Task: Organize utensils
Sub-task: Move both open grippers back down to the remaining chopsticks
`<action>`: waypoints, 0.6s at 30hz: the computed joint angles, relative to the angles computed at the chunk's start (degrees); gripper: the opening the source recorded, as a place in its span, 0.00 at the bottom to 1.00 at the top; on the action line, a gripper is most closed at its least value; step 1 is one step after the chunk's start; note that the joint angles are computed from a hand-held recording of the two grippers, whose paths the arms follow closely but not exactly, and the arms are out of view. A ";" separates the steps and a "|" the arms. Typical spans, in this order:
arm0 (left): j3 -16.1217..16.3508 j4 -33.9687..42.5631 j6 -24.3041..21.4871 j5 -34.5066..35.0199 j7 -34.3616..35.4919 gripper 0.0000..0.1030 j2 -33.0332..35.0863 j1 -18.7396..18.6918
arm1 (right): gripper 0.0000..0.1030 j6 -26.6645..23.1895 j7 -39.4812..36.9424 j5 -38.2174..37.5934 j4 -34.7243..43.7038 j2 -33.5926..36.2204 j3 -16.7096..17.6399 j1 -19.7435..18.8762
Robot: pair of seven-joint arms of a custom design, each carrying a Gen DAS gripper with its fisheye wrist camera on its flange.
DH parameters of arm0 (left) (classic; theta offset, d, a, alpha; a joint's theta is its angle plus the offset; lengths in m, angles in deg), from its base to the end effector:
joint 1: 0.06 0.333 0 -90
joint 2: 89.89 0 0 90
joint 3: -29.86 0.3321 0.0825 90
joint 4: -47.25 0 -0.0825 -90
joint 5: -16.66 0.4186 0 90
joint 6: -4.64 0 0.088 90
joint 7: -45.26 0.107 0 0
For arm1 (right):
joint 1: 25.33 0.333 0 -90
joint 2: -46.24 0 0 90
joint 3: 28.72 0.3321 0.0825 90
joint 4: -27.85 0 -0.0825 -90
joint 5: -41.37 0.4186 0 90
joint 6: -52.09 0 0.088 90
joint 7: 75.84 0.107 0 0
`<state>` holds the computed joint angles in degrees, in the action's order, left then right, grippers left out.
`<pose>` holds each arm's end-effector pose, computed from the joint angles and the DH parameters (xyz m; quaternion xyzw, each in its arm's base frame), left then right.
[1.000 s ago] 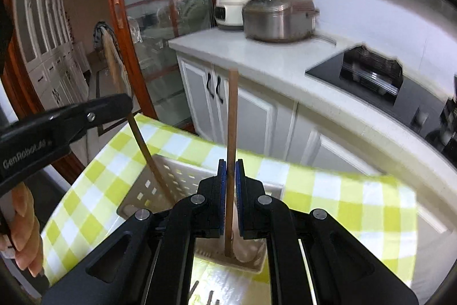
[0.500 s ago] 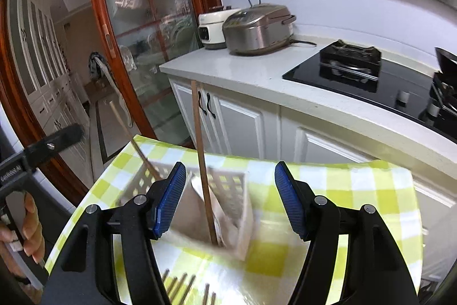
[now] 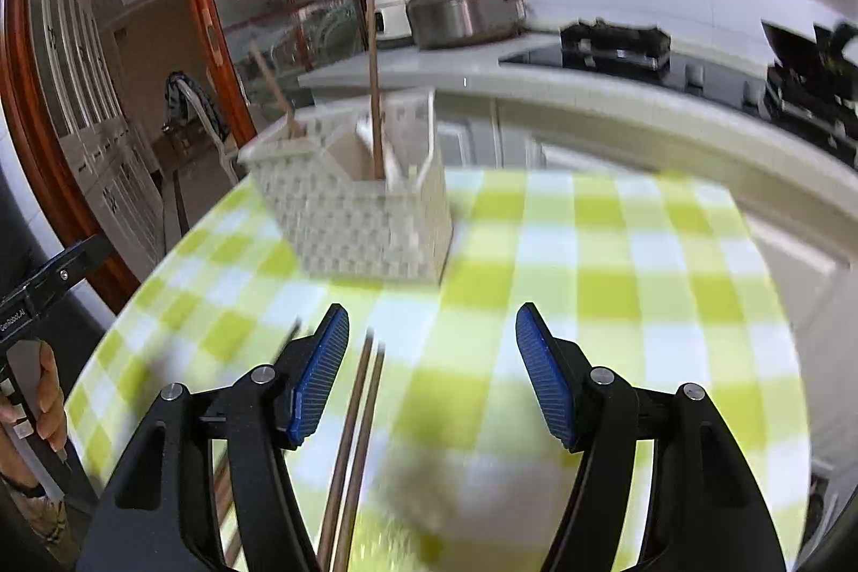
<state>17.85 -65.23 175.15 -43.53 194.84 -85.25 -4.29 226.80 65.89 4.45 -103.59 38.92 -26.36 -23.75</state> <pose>0.6336 -0.1184 0.5159 -0.4999 0.7137 -0.4309 0.2346 0.5576 0.0859 0.4932 -0.5638 0.7013 -0.2755 0.3383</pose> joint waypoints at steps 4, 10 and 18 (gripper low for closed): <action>0.06 -4.88 0.19 -2.81 3.42 0.95 -2.43 -0.62 | 0.61 0.15 1.77 -0.11 -3.09 -0.68 1.12 0.42; 0.56 -8.44 1.73 -3.32 5.25 0.95 -3.07 -2.35 | 0.61 -0.53 4.88 -1.91 -4.41 -0.19 2.06 0.90; 0.26 -9.71 4.99 0.26 3.53 0.95 -1.70 -2.93 | 0.57 -3.09 4.00 -1.76 -2.00 2.41 0.86 2.87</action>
